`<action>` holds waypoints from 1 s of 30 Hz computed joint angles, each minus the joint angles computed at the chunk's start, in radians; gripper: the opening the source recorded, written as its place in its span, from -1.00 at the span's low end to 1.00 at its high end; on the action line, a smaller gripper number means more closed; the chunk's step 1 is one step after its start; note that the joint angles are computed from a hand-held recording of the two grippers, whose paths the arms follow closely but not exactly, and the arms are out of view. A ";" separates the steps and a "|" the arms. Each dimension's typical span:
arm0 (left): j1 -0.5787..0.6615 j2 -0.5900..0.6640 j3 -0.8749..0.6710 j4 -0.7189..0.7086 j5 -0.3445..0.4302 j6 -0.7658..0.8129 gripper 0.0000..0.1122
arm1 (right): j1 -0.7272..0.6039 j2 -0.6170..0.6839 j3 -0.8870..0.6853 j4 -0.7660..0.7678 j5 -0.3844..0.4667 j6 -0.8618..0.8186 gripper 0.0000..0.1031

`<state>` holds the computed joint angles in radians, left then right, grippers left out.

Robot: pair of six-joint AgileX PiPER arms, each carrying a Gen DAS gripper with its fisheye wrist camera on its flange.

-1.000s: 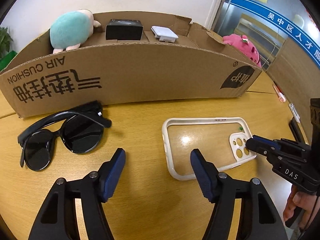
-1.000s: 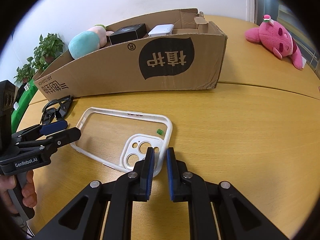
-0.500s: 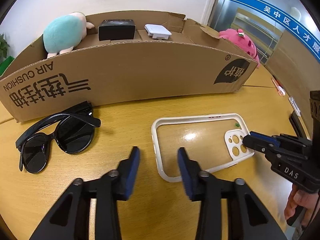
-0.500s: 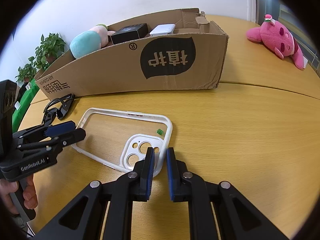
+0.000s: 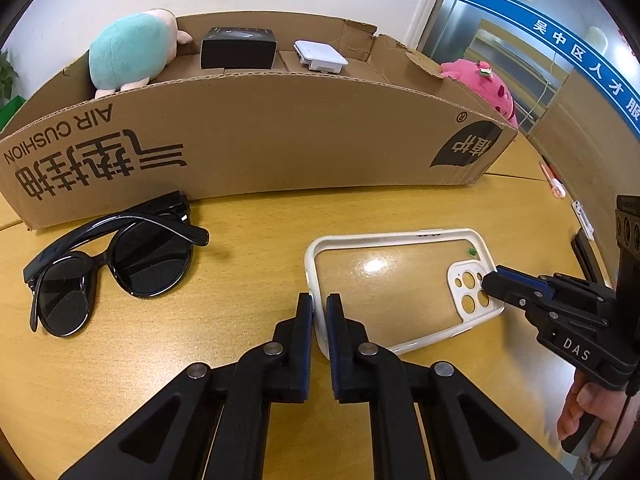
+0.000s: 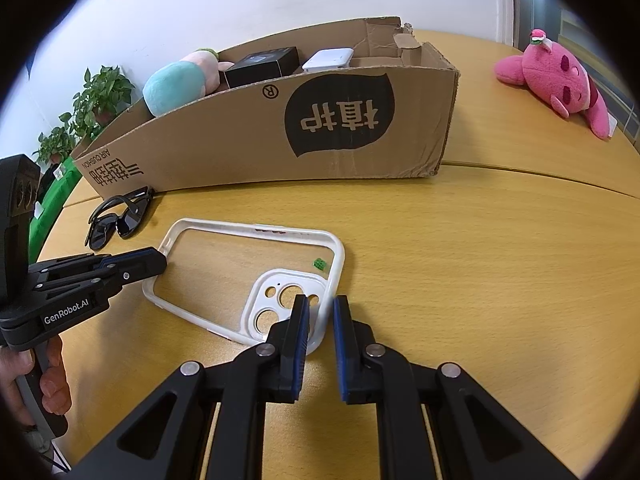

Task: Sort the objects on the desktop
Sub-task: 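Lower both grippers onto the clear phone case frame and close them, then lift the clear phone case with both grippers and carry it over the box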

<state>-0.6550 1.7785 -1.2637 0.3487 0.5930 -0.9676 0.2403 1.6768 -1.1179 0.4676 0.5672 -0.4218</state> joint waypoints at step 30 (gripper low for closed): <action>-0.010 -0.093 0.068 0.032 0.018 -0.039 -0.92 | 0.068 -0.040 0.026 -0.101 0.011 0.129 -0.67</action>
